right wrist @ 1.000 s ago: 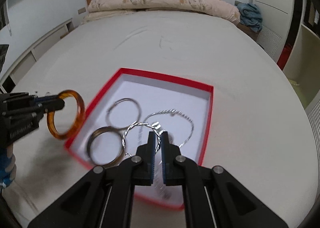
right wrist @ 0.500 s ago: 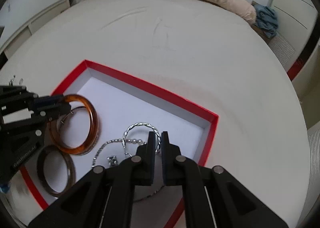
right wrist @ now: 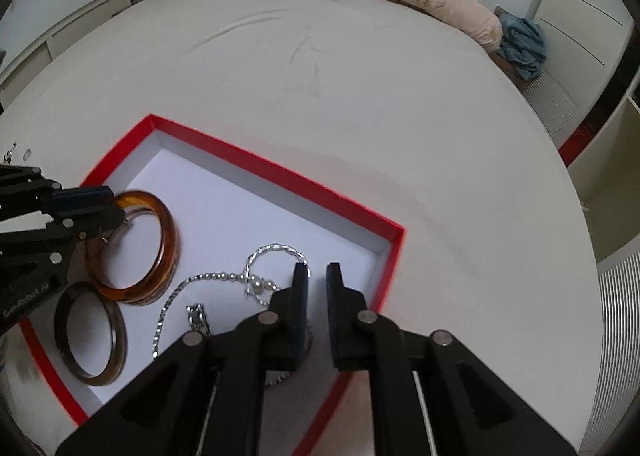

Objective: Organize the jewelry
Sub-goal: 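Open both tools to release the items and withdraw from the box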

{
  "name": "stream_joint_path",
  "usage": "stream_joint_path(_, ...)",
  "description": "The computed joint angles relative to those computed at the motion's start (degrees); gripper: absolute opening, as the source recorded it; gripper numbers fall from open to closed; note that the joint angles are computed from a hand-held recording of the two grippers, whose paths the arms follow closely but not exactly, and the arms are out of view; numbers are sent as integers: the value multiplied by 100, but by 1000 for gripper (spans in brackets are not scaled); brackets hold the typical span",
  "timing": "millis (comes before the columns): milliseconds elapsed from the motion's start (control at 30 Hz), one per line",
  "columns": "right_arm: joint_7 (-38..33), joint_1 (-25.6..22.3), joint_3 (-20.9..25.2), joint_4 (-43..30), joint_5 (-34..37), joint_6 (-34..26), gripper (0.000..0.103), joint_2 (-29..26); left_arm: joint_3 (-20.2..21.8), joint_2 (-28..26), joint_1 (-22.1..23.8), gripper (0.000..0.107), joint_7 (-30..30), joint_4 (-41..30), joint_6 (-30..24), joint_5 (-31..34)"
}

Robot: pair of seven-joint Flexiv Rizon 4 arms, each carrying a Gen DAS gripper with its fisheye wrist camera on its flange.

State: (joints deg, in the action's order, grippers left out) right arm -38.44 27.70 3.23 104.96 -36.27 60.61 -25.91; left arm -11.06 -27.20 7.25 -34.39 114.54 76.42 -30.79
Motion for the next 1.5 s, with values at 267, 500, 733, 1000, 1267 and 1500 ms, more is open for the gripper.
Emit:
stream_joint_path(267,742,66,104,594,-286,44,31,738,-194,818,278,35,641,584,-186,-860)
stream_joint_path(500,1673,89,446,1114,-578,-49,31,1433,351,1801,175,35,1239,1212,-641,-1699)
stream_joint_path(733,2381,115,835,1346,-683,-213,31,1954,1270,2635,-62,35,1270,1679,-952,-1615)
stream_joint_path(1000,2988,353,1218,1243,-1012,-599,31,2277,2169,3329,143,42,1510,2008,-1045,-1377)
stream_joint_path(1267,3438,684,1387,940,-1458,-758,31,2268,2760,3678,727,50,1920,2050,-1306,-1481)
stream_joint_path(1500,3509,1029,1466,549,-1684,-1006,31,2124,3043,3734,1206,57,2211,1886,-1537,-1782)
